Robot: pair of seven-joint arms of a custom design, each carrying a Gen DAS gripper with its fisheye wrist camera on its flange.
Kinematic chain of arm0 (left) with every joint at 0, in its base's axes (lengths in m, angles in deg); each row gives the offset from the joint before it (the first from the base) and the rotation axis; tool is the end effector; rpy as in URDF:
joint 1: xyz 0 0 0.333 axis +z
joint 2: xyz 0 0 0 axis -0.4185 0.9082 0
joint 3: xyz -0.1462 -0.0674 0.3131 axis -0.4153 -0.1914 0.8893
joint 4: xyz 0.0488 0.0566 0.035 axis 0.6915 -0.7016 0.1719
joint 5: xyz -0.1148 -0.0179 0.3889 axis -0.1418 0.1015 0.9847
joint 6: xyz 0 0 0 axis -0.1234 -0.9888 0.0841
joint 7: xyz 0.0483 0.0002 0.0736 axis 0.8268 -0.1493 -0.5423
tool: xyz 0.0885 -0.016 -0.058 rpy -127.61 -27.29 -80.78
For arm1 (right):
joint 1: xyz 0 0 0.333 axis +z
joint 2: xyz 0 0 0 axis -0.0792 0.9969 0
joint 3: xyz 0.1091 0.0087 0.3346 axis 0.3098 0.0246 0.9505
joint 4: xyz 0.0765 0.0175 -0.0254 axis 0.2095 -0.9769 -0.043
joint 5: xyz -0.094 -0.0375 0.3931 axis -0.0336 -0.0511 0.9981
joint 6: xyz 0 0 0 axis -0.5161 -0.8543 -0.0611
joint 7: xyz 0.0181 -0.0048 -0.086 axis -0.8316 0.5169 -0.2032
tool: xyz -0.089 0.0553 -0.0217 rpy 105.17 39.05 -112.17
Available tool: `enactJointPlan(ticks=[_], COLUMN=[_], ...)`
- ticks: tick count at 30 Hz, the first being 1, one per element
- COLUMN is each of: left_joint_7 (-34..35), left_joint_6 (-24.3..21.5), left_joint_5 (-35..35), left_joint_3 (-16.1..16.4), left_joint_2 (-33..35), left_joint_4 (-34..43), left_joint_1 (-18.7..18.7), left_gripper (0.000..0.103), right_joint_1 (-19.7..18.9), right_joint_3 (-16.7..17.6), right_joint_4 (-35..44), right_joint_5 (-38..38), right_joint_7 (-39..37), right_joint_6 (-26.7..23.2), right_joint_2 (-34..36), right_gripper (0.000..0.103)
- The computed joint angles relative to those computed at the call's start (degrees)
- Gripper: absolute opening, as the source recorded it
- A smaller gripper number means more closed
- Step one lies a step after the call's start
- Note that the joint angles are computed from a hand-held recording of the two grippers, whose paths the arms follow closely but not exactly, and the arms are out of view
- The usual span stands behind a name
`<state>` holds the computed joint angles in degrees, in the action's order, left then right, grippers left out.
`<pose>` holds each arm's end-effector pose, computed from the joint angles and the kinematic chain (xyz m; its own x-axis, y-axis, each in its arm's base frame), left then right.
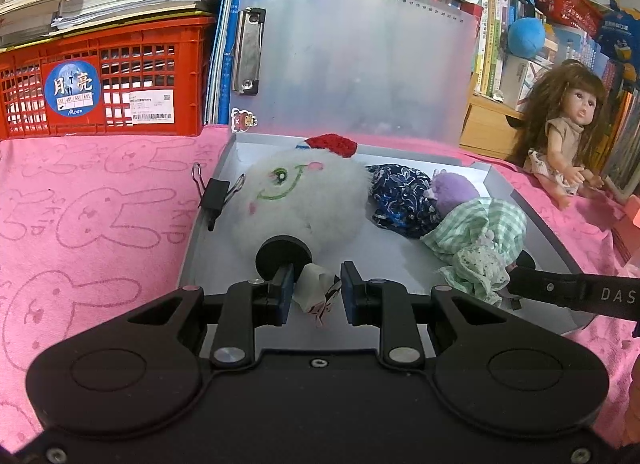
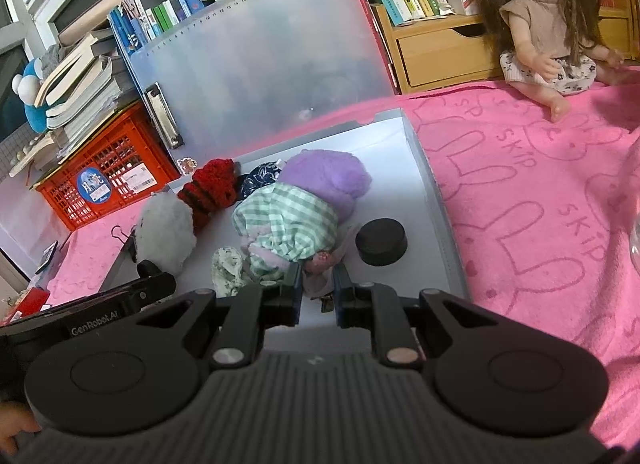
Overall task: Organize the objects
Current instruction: 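Carry the white bow and small white toy over the box with both grippers, then lower both items into the box and open both grippers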
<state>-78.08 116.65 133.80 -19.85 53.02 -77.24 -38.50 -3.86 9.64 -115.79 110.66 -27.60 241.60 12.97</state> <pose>0.6745 -0.1988 0.3716 0.2437 -0.9590 0.1444 -0.5612 -0.2608 -0.7855 0.7226 0.1475 0.3700 0.4142 -0.8369 -0.3579 -0.6919 -0.0341 -0.7212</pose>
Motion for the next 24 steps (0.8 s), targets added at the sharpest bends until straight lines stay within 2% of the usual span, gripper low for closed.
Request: enactJointPlan(ticks=[24], left_joint_7=[1.03], left_joint_6=[-0.13], left_joint_5=[-0.82], left_joint_3=[0.7], left_joint_2=[1.0], left_joint_4=[1.08], left_joint_1=[-0.49], left_gripper=[0.024], right_joint_1=[-0.36], right_joint_3=[1.7], right_joint_4=[0.65], right_joint_5=[-6.47], right_joint_7=[3.49], right_joint_6=[2.96], right_joint_2=[1.65], right_gripper=[0.02])
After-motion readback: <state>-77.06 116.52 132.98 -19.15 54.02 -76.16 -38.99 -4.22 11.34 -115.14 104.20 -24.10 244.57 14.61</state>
